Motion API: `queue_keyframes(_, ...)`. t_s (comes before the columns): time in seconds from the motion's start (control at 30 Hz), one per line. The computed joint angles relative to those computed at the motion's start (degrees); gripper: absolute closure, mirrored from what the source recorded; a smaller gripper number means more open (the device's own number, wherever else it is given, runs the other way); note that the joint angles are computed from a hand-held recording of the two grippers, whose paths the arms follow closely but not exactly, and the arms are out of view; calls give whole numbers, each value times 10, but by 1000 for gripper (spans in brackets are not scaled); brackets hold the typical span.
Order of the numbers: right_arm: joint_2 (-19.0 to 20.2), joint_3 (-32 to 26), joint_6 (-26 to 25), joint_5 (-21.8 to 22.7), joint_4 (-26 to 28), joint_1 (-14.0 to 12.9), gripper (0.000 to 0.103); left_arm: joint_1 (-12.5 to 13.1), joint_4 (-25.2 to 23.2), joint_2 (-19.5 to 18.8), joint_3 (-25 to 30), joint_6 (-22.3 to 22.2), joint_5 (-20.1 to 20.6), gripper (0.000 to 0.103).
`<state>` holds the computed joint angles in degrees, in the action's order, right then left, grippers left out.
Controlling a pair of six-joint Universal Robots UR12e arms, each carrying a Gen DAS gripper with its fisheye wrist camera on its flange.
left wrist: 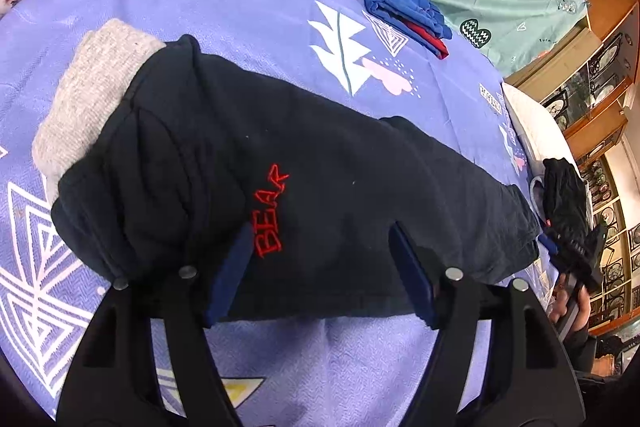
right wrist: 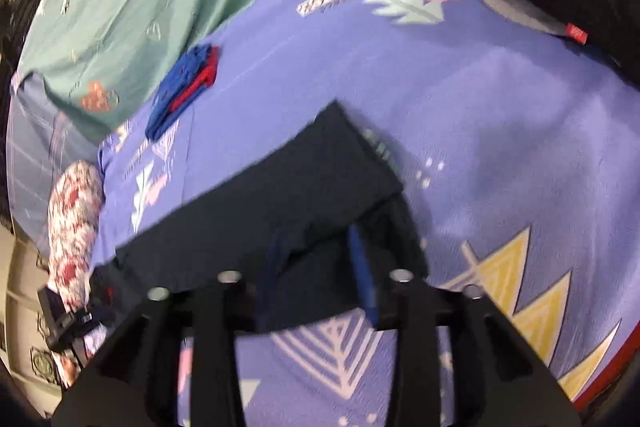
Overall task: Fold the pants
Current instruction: 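Press the folded pants flat with the left tool while the right tool tucks the hem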
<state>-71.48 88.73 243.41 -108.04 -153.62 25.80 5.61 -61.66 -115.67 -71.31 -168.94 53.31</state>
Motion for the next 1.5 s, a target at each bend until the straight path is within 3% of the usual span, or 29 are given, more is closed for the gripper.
queue_keyframes(0.1,2,3,13,36,-12,-16,61,3,-1,0,-1,-2,-9,32)
queue_keyframes(0.23,2,-1,68,119,36,-39,61,4,-11,-1,4,-4,-11,32)
queue_keyframes(0.33,-11,5,72,129,23,-34,61,7,-1,5,1,-1,2,32)
queue_keyframes(0.43,-17,6,85,146,27,-30,41,14,-3,4,2,-6,-7,32)
queue_keyframes(0.57,-1,-8,91,142,42,-30,40,18,2,2,1,-18,-19,32)
queue_keyframes(0.63,16,-26,71,115,42,-27,40,18,9,4,-3,-18,-16,32)
queue_keyframes(0.67,21,-32,64,101,48,-26,42,18,11,4,-5,-17,-18,32)
queue_keyframes(0.73,28,-36,47,78,33,-24,77,20,9,4,-6,-11,-25,32)
queue_keyframes(0.77,27,-28,40,82,-8,-24,98,22,5,3,-5,-7,-29,32)
queue_keyframes(0.9,6,-21,-2,16,-51,-2,99,28,-14,-1,1,-1,-42,40)
queue_keyframes(1.0,-9,-23,-30,-21,-26,14,99,31,-27,-3,6,5,-49,40)
queue_keyframes(1.13,-12,-5,20,30,53,3,99,30,-29,0,4,17,-42,40)
queue_keyframes(1.2,-10,6,42,55,61,-1,99,32,-27,2,0,18,-43,40)
queue_keyframes(1.27,-11,2,34,45,75,2,98,33,-30,5,-2,21,-42,40)
queue_keyframes(1.33,-14,-16,25,28,133,6,82,33,-31,8,-2,21,-32,40)
queue_keyframes(1.4,-17,-36,14,-39,176,21,67,31,-28,14,-2,29,-17,37)
queue_keyframes(1.43,-16,-49,2,-82,189,29,63,30,-22,16,-3,29,-10,29)
queue_keyframes(1.5,-11,-66,-46,-96,157,33,52,27,10,21,-8,24,2,25)
